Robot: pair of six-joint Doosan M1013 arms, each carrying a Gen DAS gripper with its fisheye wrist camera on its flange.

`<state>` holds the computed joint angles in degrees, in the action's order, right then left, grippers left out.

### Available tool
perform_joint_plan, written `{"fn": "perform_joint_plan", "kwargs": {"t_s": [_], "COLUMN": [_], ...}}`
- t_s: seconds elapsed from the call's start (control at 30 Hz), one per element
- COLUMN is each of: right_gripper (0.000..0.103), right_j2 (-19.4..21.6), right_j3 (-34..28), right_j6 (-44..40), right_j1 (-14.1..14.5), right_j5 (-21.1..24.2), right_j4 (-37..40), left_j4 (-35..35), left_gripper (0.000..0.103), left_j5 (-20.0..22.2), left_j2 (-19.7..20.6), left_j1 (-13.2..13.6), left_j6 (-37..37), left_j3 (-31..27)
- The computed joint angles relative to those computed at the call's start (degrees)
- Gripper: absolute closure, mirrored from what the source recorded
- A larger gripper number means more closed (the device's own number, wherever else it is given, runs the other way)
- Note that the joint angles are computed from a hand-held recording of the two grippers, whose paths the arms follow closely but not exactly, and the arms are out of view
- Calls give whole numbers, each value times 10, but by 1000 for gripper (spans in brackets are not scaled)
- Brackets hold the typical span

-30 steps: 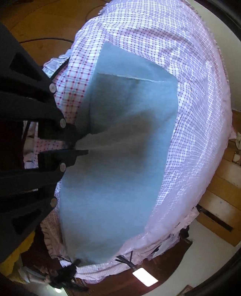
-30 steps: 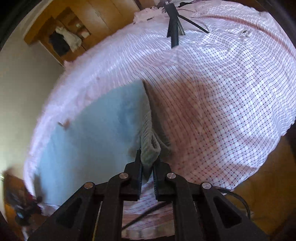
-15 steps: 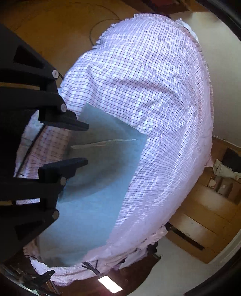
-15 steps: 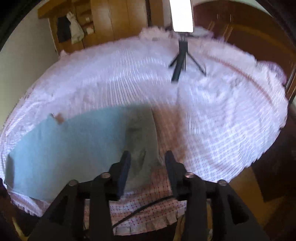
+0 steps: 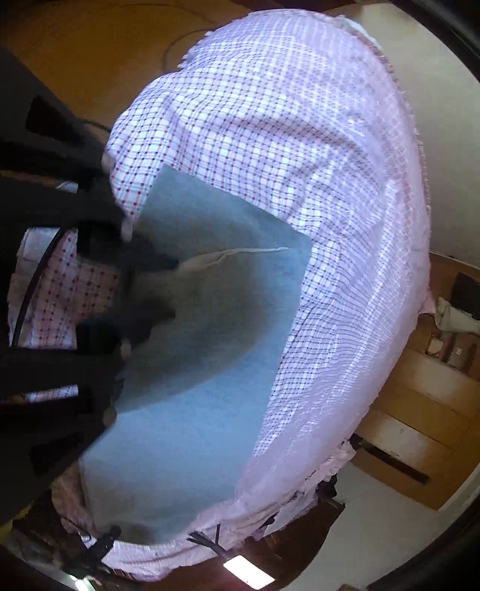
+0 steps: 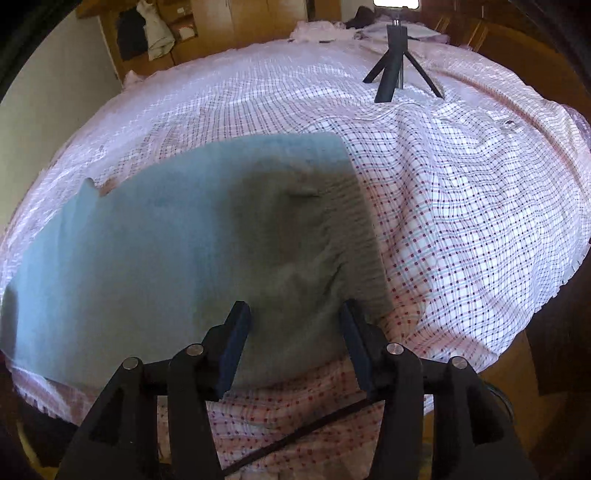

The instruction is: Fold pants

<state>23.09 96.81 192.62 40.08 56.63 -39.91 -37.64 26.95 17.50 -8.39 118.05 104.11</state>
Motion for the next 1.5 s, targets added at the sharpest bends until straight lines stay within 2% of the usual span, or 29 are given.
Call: {"fn": "perform_joint_plan", "kwargs": {"t_s": [0.1, 0.17, 0.23, 0.4, 0.53, 0.67, 0.7, 0.77, 0.83, 0.87, 0.97, 1.13, 1.17, 1.23, 1.33, 1.4, 1.43, 1.5], "right_gripper": [54, 54, 54, 49, 48, 48, 48, 48, 48, 48, 47, 47, 47, 47, 47, 47, 46, 44], "right_j2": [3, 3, 1, 4, 6, -19, -31, -49, -59, -62, -68, -71, -69, -65, -59, -62, -65, -72], "right_j3": [-3, -4, 0, -2, -6, 26, 41, 66, 82, 87, 102, 130, 130, 124, 108, 104, 106, 115], "right_j6": [-12, -13, -1, -8, -23, 41, 82, 163, 227, 246, 276, 326, 334, 323, 310, 308, 303, 295], "right_j1": [3, 3, 3, 5, 5, 4, 6, 14, 25, 28, 26, 11, 10, 11, 20, 21, 16, -1], "right_j5": [6, 4, -2, 3, 6, -47, -67, -92, -77, -69, -80, -160, -164, -148, -76, -49, -58, -108], "right_j4": [-1, -2, -7, -7, -3, -29, -50, -100, -139, -148, -151, -181, -195, -206, -218, -241, -250, -267], "left_j4": [-6, 36, 75, 123, 237, 303, 300, 242, 194, 189, 219, 267, 274, 272, 282, 292, 299, 311], "left_gripper": [100, 100, 100, 99, 92, 91, 91, 86, 64, 62, 60, 60, 59, 56, 55, 54, 53, 52], "left_j5": [-18, -50, -65, -25, -24, -23, -22, -25, -22, -20, -25, -3, -7, -27, -23, -23, -24, -26], "left_j2": [-10, -21, -24, -1, 24, 16, 14, 3, -5, -6, -4, 16, 18, 20, 23, 25, 26, 27], "left_j1": [1, 0, 3, 14, 2, -7, -7, -3, -2, -6, -18, -31, -33, -34, -35, -36, -38, -40], "left_j6": [9, -18, -51, -99, -191, -238, -235, -180, -135, -128, -147, -196, -207, -210, -221, -227, -232, -245], "left_j3": [4, 8, 7, -7, -22, -24, -24, -20, -18, -20, -23, -33, -31, -27, -29, -31, -31, -31]}}
